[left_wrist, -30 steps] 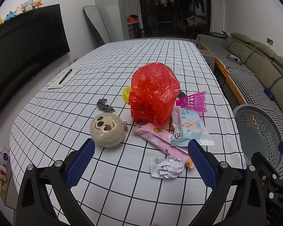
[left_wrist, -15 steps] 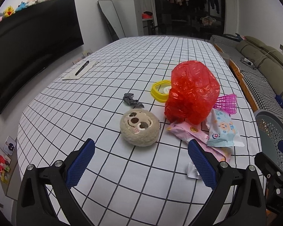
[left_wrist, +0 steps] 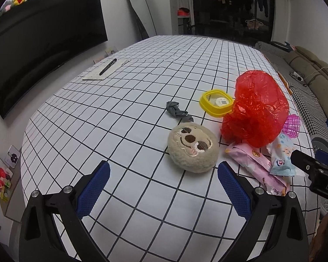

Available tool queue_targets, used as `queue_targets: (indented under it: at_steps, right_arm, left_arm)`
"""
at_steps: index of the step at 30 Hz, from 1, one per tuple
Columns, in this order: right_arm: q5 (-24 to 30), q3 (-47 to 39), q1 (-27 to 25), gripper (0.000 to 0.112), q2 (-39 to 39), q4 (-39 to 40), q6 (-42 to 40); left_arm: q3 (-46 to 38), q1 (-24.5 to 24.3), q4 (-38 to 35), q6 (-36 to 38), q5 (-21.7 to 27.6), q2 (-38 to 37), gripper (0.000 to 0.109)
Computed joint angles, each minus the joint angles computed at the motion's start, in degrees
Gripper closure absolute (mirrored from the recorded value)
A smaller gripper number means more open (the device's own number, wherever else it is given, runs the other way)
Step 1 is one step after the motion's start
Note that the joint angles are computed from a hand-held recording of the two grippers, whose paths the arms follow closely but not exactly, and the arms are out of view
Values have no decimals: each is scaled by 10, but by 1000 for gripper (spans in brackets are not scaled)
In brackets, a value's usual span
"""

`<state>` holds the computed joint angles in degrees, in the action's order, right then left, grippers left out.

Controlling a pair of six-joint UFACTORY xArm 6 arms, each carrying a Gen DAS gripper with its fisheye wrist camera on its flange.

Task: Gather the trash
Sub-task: 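Move the right tool to the wet-wipe pack and close on it, then grasp the plush sloth ball with the left tool while the right tool holds the wipes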

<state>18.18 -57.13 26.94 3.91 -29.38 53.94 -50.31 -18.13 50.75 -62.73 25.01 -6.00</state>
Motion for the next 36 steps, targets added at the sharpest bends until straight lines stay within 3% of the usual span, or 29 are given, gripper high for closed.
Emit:
queue_targets:
  at_steps: [4, 10, 15, 19, 21, 24, 36]
  right_arm:
    - [15, -39, 2, 18, 33, 44, -43]
    - [64, -90, 10, 18, 74, 30, -45]
    - [60, -97, 11, 19, 88, 34, -49]
    - [71, -107, 17, 43, 95, 25, -56]
    - [73, -112, 19, 46, 100, 44, -82]
    - [71, -108, 20, 62, 98, 45, -85]
    - [19, -7, 10, 64, 9, -6, -16]
  left_arm:
    - [-3, 5, -5, 6, -1, 5, 12]
    - [-4, 15, -23, 20, -14, 14, 12]
    - [-4, 20, -28, 27, -18, 17, 12]
    - [-5, 22, -35, 32, -18, 19, 12]
    - [-5, 22, -39, 35, -19, 20, 12]
    - [-4, 20, -42, 39, -22, 21, 12]
    - [4, 10, -54, 51, -43, 16, 12]
